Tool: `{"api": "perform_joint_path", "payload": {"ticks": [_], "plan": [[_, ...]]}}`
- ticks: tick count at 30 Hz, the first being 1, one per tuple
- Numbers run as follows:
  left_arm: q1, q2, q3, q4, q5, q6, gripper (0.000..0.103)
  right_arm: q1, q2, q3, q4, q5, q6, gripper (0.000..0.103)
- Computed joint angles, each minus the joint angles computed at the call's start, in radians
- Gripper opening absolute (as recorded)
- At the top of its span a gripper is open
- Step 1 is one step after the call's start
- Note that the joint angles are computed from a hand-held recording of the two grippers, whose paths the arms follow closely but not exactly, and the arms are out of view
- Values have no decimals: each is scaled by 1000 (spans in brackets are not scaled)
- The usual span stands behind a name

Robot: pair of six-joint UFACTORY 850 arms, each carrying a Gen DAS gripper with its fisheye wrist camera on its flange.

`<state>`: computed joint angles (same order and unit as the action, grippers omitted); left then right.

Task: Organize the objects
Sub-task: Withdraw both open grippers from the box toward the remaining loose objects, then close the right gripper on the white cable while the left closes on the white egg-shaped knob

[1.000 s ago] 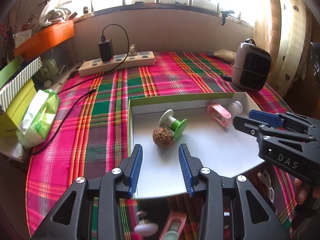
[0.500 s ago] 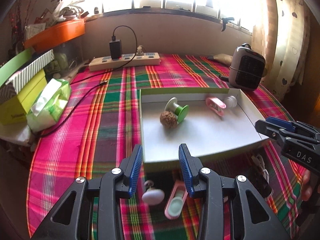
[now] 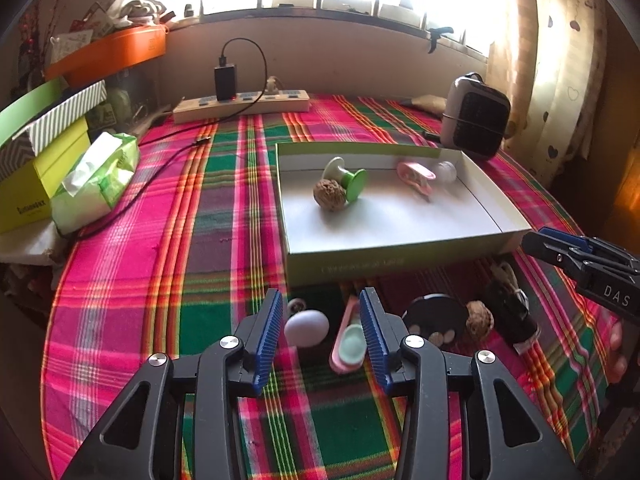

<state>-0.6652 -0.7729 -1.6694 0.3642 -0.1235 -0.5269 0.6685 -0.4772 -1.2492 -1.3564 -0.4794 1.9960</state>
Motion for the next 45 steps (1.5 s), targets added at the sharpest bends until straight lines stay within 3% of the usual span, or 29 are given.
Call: {"api": "perform_joint_path", "payload": {"ticks": [8,10,16,19,22,27,32,38,45], "plan": [[2,15,38,-62,14,67,39,17,20,42,-35,-3,61,39],[4,18,46,-139,23,144,40,19,22,48,-41,-2,72,39],[5,20,50,-70,27,74,41,19,38,82,-60,-9,127,39],[11,16,45,-128,33,112,42,15,46,97,-51,-16,139,39],[16,10,37,-281,34,253,42,8,43,99,-33,0,129,39],[19,5,32,-285,29,250,42,-3,29,84,-54,52,130,39],[25,3,29,-378,27,340,42,-14,0,48,35,85,19,39],[31,-1,20,-346,11,300,42,-23,-25,19,130,94,-98,39],[34,-12,5,-416,-4,379,42,-15,-35,1,191,29,-187,39]]}}
